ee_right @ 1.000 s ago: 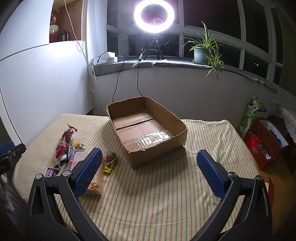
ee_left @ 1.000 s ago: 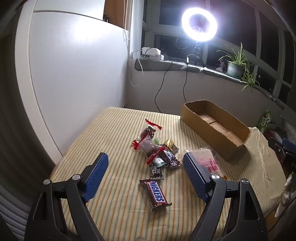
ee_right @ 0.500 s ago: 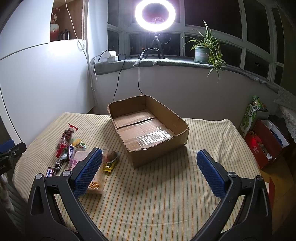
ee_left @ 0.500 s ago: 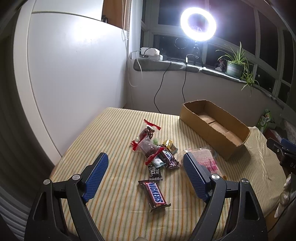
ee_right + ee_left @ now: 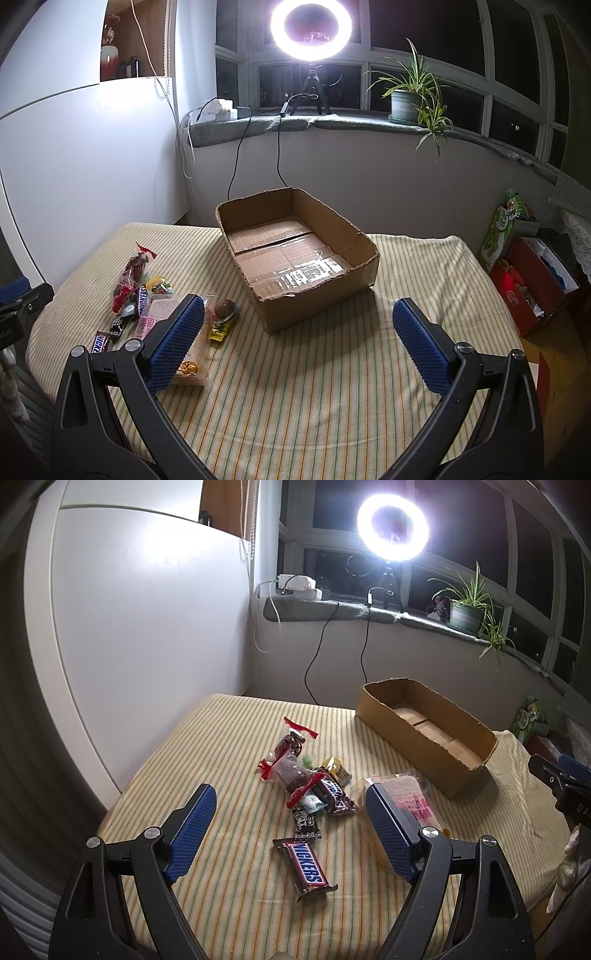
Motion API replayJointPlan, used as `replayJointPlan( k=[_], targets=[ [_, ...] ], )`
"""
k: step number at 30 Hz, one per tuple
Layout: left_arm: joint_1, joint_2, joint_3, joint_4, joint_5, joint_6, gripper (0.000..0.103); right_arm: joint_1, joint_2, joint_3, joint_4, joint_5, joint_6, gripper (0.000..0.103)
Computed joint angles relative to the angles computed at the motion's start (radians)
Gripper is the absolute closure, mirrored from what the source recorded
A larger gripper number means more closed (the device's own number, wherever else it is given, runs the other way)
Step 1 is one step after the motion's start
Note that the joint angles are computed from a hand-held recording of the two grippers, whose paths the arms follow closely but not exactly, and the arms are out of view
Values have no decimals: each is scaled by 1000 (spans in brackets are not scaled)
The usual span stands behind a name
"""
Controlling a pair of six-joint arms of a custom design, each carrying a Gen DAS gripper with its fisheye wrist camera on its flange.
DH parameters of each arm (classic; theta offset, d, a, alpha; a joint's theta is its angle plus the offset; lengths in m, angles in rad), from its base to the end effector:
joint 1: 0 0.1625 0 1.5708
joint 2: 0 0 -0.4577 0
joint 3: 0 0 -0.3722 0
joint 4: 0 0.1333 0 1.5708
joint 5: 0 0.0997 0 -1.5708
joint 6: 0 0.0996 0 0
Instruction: Organize snacks
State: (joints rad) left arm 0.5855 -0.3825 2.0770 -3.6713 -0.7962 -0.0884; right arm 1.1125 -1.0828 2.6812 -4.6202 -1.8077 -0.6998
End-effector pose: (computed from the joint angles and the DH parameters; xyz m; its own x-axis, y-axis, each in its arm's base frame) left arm -0.3032 -0.4446 -0.0620 -0.6903 0.3965 -0.6052 0.7075 0.5448 -0.4501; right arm -0.0396 -0.3288 0.2821 -0.6221 0.4198 0.6609 -0.4546 0.4936 -0.7414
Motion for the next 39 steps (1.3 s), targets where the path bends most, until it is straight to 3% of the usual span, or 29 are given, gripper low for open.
replayJointPlan(
  k=[25,39],
  targets=[
    [-1,3,-3,-3,-8,5,20,7,15,-5,-1,-7,1,0],
    [5,5,-24,41,-25,-2,20,3,-8,-22,64,-6,3,0]
  ],
)
